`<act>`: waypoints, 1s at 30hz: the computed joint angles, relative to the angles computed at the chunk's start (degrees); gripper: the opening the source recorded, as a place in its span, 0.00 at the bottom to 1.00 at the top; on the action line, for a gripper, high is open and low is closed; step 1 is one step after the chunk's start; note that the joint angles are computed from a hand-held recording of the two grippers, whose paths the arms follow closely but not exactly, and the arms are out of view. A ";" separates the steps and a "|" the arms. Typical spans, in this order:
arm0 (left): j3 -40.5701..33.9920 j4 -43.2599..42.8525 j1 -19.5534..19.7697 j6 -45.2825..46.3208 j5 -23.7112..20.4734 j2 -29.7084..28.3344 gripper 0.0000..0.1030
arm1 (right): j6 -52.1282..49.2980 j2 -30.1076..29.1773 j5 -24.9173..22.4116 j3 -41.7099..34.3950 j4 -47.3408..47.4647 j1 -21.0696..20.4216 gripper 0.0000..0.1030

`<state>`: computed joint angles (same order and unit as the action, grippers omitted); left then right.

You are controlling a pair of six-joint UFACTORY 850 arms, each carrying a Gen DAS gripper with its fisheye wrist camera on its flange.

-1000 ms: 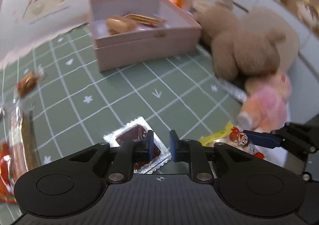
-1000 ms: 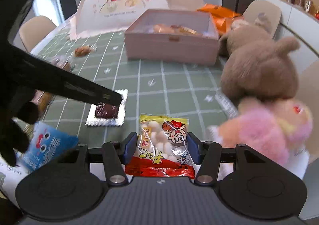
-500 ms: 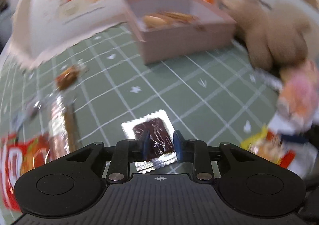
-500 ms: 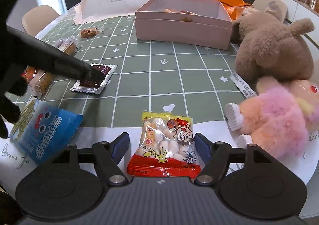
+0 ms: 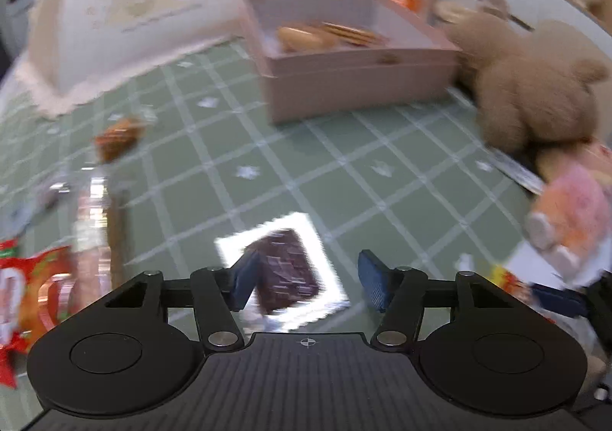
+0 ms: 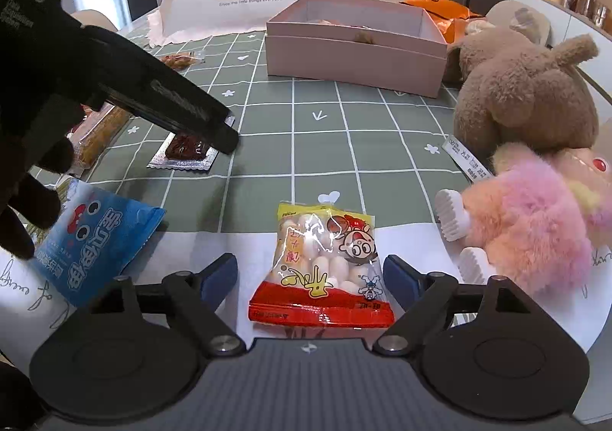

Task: Organize snacks
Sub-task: 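Carry both packets into the pink box and open both tools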

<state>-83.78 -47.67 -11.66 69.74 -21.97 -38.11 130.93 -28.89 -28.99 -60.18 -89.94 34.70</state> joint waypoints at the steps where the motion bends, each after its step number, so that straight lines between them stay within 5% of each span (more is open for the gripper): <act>1: -0.43 2.60 0.00 -3.46 0.81 -0.31 0.61 | 0.18 -0.09 -0.16 -0.09 0.16 0.11 0.84; 4: -3.36 9.64 -0.01 -11.72 -0.68 -2.47 0.63 | 0.31 -0.23 -0.35 -0.24 0.46 0.19 0.84; 8: -4.01 8.17 -0.30 -9.15 -0.79 -2.93 0.65 | 2.56 0.45 1.39 -0.05 0.62 -0.59 0.83; 12: -4.58 4.72 0.56 -2.76 -4.98 -3.10 0.55 | 2.82 1.59 3.65 0.47 0.99 -2.08 0.54; 14: -4.81 3.89 1.18 0.95 -8.96 -3.14 0.55 | -3.67 1.83 4.22 -0.12 5.47 -2.62 0.53; 17: -1.41 1.28 1.54 8.50 -7.55 -1.01 0.52 | 0.77 4.36 6.68 1.53 0.88 -3.70 0.53; 22: -0.17 -3.94 2.64 13.55 -9.76 1.13 0.44 | 3.02 8.04 2.84 3.18 -2.43 -3.61 0.53; 30: -13.33 -25.01 3.06 22.82 -18.60 0.47 0.49 | 7.00 11.81 0.97 4.33 -6.44 -5.10 0.53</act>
<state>-97.11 -72.69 -8.60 92.56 -40.57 -37.64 137.93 -17.08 -28.02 -55.84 -96.38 29.60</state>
